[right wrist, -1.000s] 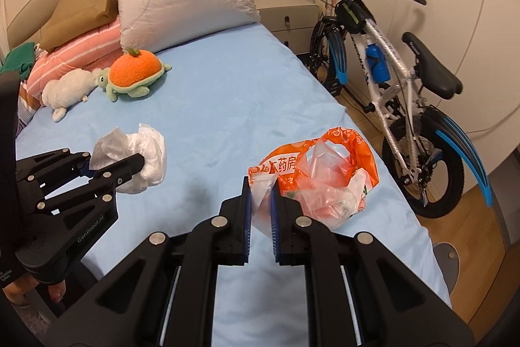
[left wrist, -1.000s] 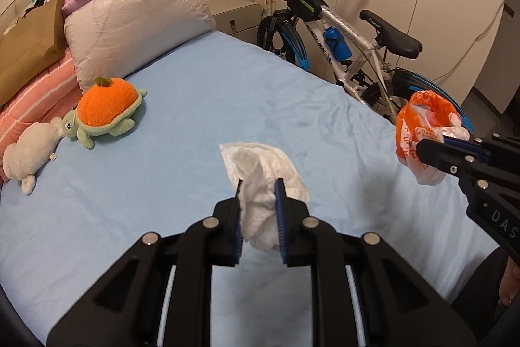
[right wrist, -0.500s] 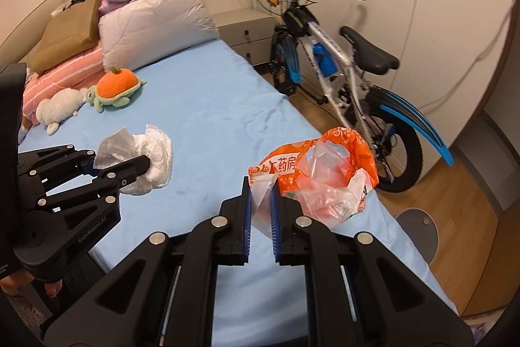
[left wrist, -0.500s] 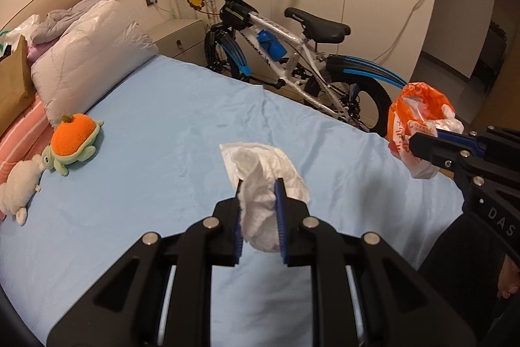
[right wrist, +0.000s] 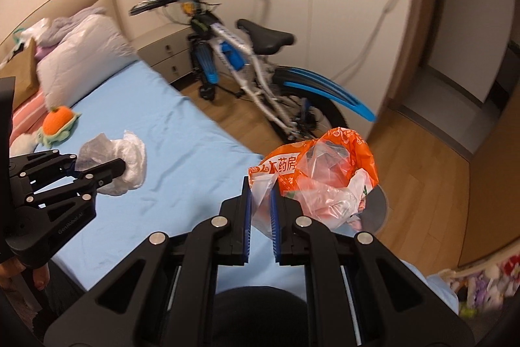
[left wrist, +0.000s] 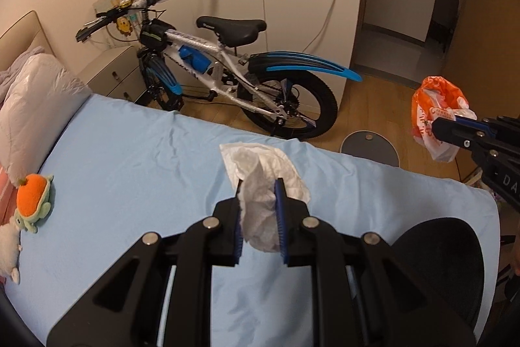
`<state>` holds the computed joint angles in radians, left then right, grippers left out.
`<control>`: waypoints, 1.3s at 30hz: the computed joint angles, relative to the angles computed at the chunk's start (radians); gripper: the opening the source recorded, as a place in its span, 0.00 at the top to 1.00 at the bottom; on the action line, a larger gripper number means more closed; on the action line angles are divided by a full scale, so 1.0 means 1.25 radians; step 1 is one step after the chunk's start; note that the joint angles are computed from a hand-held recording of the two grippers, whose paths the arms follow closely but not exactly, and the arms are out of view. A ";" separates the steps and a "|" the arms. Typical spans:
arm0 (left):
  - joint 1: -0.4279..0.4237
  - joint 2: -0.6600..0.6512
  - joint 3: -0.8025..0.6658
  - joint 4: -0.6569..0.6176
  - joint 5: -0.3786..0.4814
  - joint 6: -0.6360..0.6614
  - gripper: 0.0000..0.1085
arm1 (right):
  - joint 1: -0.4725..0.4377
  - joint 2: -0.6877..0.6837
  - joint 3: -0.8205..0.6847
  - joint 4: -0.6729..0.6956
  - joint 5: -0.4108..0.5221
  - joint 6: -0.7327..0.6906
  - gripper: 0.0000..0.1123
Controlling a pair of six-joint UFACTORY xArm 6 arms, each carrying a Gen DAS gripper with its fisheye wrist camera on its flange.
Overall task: Collect trash
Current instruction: 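Carry the tissue and orange plastic bag toward the grey bin with both tools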
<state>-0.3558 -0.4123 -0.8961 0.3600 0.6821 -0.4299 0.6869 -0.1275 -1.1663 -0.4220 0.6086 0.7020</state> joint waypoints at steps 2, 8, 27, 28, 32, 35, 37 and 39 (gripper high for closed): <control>-0.017 0.046 -0.036 -0.012 -0.012 0.020 0.84 | -0.030 -0.029 0.033 -0.006 0.000 0.012 0.92; -0.067 0.181 -0.147 -0.048 -0.029 0.078 0.84 | -0.113 -0.090 0.114 -0.002 -0.010 0.022 0.92; -0.139 0.693 -0.640 -0.235 0.036 0.317 0.84 | -0.326 0.060 0.130 0.175 -0.111 -0.132 0.92; -0.140 0.720 -0.670 -0.241 0.045 0.324 0.84 | -0.332 0.076 0.125 0.186 -0.118 -0.143 0.92; -0.141 0.841 -0.815 -0.266 0.094 0.362 0.84 | -0.350 0.163 0.078 0.239 -0.140 -0.190 0.92; -0.140 0.939 -0.943 -0.281 0.148 0.383 0.84 | -0.363 0.220 0.044 0.276 -0.156 -0.224 0.92; -0.137 0.995 -1.015 -0.284 0.181 0.388 0.84 | -0.370 0.257 0.024 0.298 -0.168 -0.243 0.91; -0.134 1.063 -1.106 -0.290 0.218 0.393 0.84 | -0.376 0.299 -0.001 0.321 -0.177 -0.266 0.91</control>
<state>-0.5232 0.9160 -2.2781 -0.0029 0.9545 0.0611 0.2169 0.2464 -1.1675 -0.0204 0.3879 0.3700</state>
